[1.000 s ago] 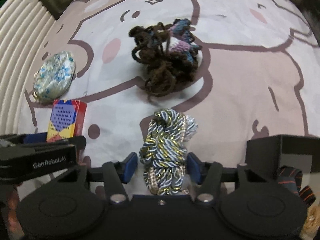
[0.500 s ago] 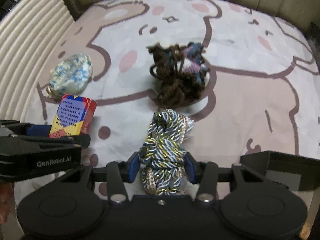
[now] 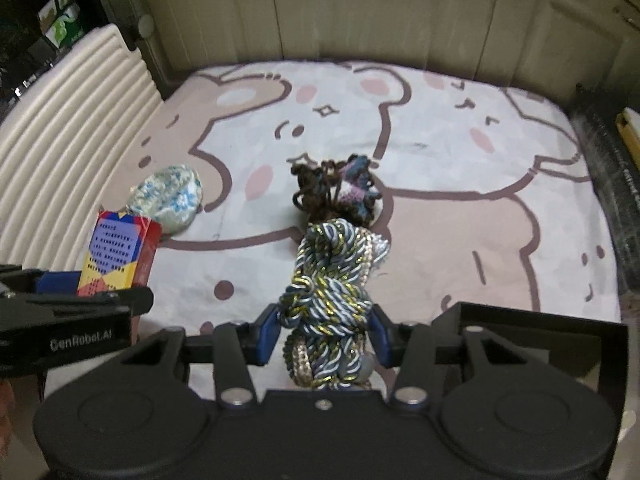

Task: Organize objects
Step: 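Carry the card box in the left tool while the right tool carries the rope toy to the black box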

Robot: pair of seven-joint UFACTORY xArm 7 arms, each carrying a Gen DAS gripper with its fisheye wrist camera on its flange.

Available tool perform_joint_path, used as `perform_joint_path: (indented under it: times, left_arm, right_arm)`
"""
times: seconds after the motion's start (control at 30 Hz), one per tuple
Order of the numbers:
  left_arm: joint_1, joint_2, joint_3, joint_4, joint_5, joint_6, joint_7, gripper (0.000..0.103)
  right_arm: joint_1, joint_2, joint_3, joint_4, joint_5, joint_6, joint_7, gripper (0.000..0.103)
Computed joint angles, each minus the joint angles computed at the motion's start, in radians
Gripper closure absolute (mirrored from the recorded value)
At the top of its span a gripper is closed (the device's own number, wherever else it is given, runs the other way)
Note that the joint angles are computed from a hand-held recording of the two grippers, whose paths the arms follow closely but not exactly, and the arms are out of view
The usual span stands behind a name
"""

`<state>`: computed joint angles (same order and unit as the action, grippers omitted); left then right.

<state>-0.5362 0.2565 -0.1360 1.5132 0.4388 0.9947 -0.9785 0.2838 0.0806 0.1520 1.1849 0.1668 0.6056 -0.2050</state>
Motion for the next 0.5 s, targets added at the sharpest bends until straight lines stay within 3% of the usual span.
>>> perform_joint_path:
  times: [0.5]
  left_arm:
    - [-0.018,-0.167,-0.059,-0.111,0.151,0.013,-0.181,0.043]
  right_arm:
    - [0.014,-0.217,-0.030,-0.167,0.106,-0.106,-0.101,0.055]
